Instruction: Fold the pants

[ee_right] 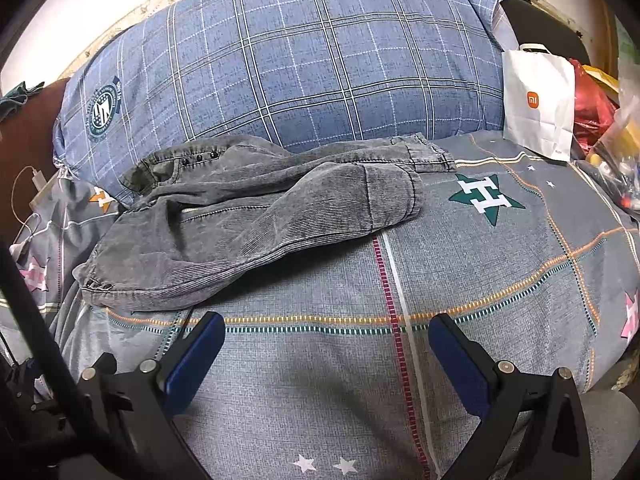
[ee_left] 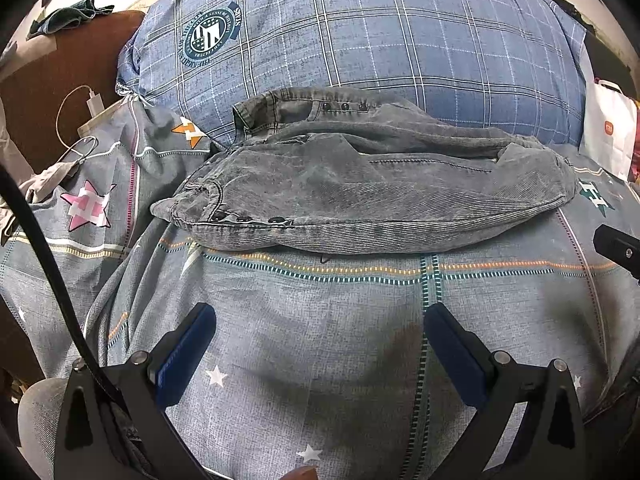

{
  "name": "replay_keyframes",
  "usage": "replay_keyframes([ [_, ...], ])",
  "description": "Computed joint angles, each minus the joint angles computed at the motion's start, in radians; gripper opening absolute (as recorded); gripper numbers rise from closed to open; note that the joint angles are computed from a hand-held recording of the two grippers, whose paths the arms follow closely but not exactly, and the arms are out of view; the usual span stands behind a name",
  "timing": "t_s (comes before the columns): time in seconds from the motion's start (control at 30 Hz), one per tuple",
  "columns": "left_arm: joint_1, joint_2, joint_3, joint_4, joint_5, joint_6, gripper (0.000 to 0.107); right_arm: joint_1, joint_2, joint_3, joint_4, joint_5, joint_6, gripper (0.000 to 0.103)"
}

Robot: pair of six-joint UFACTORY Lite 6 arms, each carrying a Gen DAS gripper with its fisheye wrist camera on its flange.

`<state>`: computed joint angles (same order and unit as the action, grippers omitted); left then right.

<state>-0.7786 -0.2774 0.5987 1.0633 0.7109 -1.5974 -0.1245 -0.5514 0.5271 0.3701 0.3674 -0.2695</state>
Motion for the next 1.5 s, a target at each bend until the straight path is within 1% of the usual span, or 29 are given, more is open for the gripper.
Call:
replay_keyframes([
  [0.57,-0.007,0.016,0.017,-0.013,0.002,0.011,0.103,-0.005,-0.002,0.0,0.02,0.005,-0.018,0.103],
  [0.67,0.0,0.023,0.041,-0.041,-0.006,0.048,0.103,-0.021,0.016,0.029,0.049,0.033,-0.048,0.103],
  [0.73,0.015,0.03,0.072,-0.07,-0.014,0.096,0.103,-0.047,0.055,0.085,0.089,0.071,-0.1,0.103],
  [0.8,0.044,0.043,0.115,-0.104,-0.036,0.155,0.103,-0.1,0.125,0.175,0.172,0.132,-0.204,0.103],
  [0.87,0.076,0.077,0.173,-0.132,-0.059,0.216,0.103,-0.162,0.249,0.312,0.252,0.219,-0.309,0.103],
  [0.9,0.087,0.1,0.207,-0.142,-0.068,0.247,0.103,-0.18,0.305,0.373,0.263,0.25,-0.328,0.103],
  [1.07,0.131,0.264,0.436,-0.197,-0.092,0.405,0.103,-0.226,0.651,0.766,0.198,0.337,-0.244,0.103],
  [1.13,0.145,0.349,0.529,-0.205,-0.123,0.443,0.103,-0.243,0.784,0.903,0.178,0.359,-0.198,0.103],
  [1.2,0.159,0.417,0.586,-0.229,-0.163,0.479,0.103,-0.27,0.901,0.99,0.218,0.359,-0.213,0.102],
  [1.23,0.164,0.457,0.613,-0.248,-0.19,0.501,0.103,-0.281,0.934,1.005,0.242,0.36,-0.231,0.102],
  [1.27,0.165,0.482,0.624,-0.249,-0.209,0.502,0.103,-0.297,0.981,1.014,0.282,0.355,-0.267,0.099],
  [1.3,0.17,0.505,0.619,-0.231,-0.256,0.489,0.103,-0.305,1.008,1.018,0.291,0.348,-0.277,0.096],
  [1.37,0.158,0.515,0.584,-0.128,-0.302,0.394,0.103,-0.318,1.083,1.062,0.289,0.371,-0.255,0.094],
  [1.4,0.139,0.529,0.568,-0.039,-0.297,0.312,0.103,-0.332,1.111,1.089,0.323,0.401,-0.278,0.094],
  [1.43,0.129,0.539,0.559,0.007,-0.297,0.266,0.103,-0.338,1.137,1.114,0.344,0.426,-0.287,0.094],
  [1.47,0.125,0.552,0.554,0.012,-0.309,0.263,0.103,-0.333,1.159,1.132,0.344,0.443,-0.279,0.094],
  [1.5,0.126,0.555,0.55,-0.021,-0.318,0.296,0.103,-0.319,1.176,1.145,0.319,0.447,-0.262,0.09],
])
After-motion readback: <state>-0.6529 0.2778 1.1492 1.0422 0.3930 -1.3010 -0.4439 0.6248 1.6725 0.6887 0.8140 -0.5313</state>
